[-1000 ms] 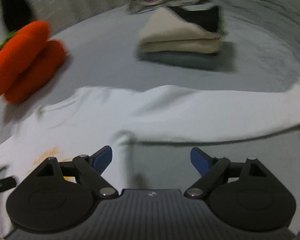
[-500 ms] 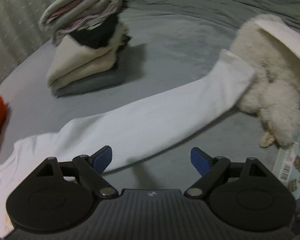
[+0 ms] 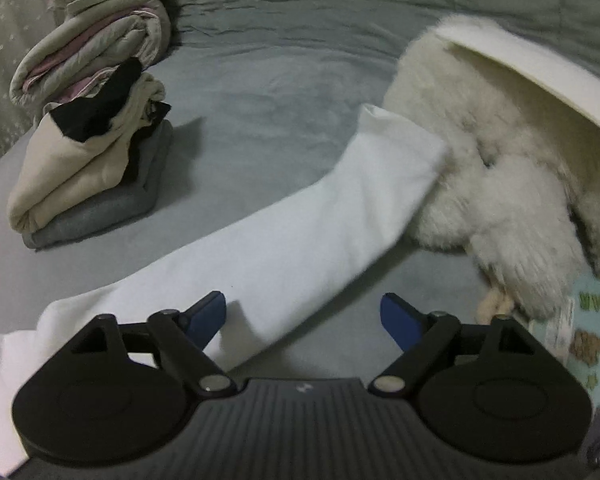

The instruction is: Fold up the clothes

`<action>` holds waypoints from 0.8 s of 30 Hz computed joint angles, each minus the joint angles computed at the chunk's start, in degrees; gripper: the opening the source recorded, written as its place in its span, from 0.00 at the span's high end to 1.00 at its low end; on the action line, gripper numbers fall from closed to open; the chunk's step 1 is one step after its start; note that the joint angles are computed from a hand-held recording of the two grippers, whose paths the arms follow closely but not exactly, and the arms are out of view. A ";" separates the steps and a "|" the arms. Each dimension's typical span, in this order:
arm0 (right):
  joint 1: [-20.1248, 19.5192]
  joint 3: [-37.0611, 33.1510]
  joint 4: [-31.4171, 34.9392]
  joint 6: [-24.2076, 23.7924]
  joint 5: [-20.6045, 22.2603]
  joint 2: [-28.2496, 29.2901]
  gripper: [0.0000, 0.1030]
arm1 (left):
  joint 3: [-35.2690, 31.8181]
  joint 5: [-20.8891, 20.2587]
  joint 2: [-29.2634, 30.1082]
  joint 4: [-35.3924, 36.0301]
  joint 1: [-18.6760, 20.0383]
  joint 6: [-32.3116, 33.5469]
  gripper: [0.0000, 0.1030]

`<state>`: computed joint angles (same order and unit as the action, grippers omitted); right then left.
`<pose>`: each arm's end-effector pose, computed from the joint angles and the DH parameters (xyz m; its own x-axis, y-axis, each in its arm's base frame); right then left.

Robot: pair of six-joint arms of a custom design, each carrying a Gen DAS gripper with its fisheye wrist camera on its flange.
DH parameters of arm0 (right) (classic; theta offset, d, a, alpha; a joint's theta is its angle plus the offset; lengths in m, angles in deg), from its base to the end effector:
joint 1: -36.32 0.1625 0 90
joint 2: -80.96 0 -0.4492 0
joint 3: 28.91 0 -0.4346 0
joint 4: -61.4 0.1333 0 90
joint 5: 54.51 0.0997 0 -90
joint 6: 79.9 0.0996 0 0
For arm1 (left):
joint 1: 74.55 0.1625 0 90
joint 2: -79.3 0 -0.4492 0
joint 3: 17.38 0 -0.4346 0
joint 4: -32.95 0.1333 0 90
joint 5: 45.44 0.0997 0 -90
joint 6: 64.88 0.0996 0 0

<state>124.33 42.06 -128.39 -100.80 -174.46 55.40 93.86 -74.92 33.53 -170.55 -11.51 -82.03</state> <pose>0.0544 -0.8410 0.0776 -0.8030 0.1994 0.5616 -0.2850 0.6992 -0.6557 -0.0745 -0.6318 0.1303 -0.7889 -0.5138 -0.3370 0.0738 0.4652 -0.8821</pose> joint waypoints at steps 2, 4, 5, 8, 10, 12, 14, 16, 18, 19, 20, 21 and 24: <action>-0.32 0.23 -1.84 -0.58 1.74 0.09 0.48 | 0.35 -0.84 -0.39 0.27 0.22 -1.01 0.01; -0.69 1.11 -2.36 0.14 4.11 -0.58 0.77 | 0.76 -2.28 -0.81 0.02 0.49 -1.78 0.01; -0.79 1.53 -2.50 0.55 5.13 -0.93 0.85 | 1.10 -3.98 -1.10 -0.77 0.80 -2.04 0.01; -0.66 2.77 -4.51 0.50 7.30 -1.61 0.89 | 2.01 -9.21 -1.94 -2.31 1.78 -3.92 0.04; -0.34 3.72 -6.41 -0.33 8.75 -2.00 0.90 | 2.29 -11.27 -2.26 -2.55 2.18 -5.24 0.04; 0.05 4.97 -7.95 -0.96 10.53 -2.61 0.91 | 2.43 -12.65 -2.44 -2.68 2.41 -6.29 0.05; 0.47 6.45 -9.71 -2.09 12.71 -3.20 0.91 | 2.45 -13.56 -2.52 -2.73 2.49 -6.89 0.05; 1.06 7.43 -11.94 -5.41 14.55 -3.28 0.91 | 2.45 -14.39 -2.60 -3.12 2.53 -6.91 0.06; 1.63 8.31 -13.92 -8.78 16.38 -3.31 0.92 | 2.66 -15.63 -2.62 -4.39 2.66 -6.59 0.08; 1.83 8.85 -14.64 -9.92 17.32 -3.43 0.92 | 2.82 -16.48 -2.68 -5.07 2.77 -6.52 0.08; 2.03 9.37 -15.34 -11.04 18.27 -3.55 0.93 | 2.96 -17.30 -2.73 -5.62 2.86 -6.51 0.08; 2.22 9.85 -15.69 -11.73 19.18 -3.71 0.93 | 3.05 -17.96 -2.75 -6.07 2.92 -6.50 0.08; 2.83 11.37 -16.19 -13.02 22.23 -4.25 0.93 | 3.33 -18.68 -3.03 -6.44 2.94 -6.12 0.09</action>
<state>127.15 53.44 -144.58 -113.81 -152.24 51.15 97.19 -93.60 30.50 -176.99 -8.57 -88.15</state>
